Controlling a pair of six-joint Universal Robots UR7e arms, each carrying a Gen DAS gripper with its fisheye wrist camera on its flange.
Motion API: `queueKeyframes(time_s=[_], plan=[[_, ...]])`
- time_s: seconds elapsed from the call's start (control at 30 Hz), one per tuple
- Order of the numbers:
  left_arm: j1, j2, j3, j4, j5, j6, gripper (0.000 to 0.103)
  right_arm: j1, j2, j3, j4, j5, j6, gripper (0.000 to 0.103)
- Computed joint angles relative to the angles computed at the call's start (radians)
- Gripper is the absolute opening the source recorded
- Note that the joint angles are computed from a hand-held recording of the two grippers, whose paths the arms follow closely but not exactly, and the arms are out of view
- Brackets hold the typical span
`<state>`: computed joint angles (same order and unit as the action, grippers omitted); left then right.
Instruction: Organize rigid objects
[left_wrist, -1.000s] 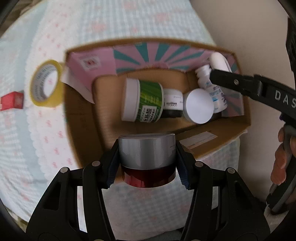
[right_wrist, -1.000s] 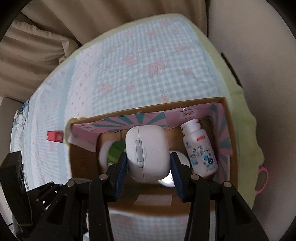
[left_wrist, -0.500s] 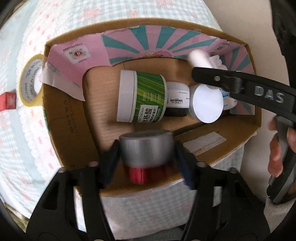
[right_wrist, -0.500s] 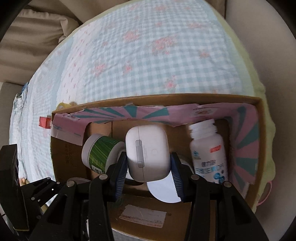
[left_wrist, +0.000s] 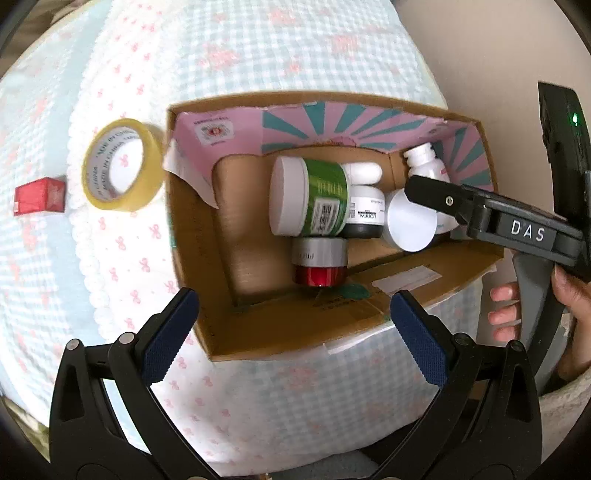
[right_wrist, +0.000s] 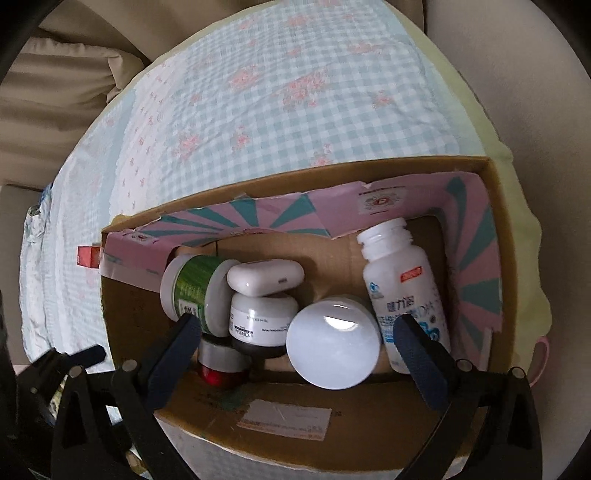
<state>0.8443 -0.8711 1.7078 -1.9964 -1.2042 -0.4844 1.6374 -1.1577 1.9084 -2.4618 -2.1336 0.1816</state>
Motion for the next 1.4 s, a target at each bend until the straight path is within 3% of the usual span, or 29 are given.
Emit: queueKeyframes(time_s=[0.37, 0.6, 0.87, 1.03, 1.23, 1.4], plan=[[-0.036, -0.133, 0.075, -0.038, 0.079, -0.017, 0.103, 0.059, -0.031, 0.030, -0.049, -0.052, 0.010, 0.103], [-0.046, -0.287, 0.146, -0.059, 0.133, -0.013, 0.103, 0.166, -0.044, 0.047, -0.074, -0.124, 0.065, 0.103], [-0.050, -0.525, 0.197, 0.040, 0.204, 0.064, 0.103, 0.375, -0.013, 0.024, -0.008, -0.227, 0.232, 0.103], [-0.018, -0.656, 0.183, 0.108, 0.195, 0.125, 0.103, 0.508, 0.057, -0.028, 0.053, -0.276, 0.383, 0.103], [0.033, -0.752, 0.149, 0.143, 0.202, 0.273, 0.103, 0.607, 0.171, -0.125, 0.164, -0.320, 0.540, 0.103], [0.107, -0.761, 0.092, 0.159, 0.175, 0.412, 0.103, 0.649, 0.264, -0.197, 0.196, -0.328, 0.631, 0.103]])
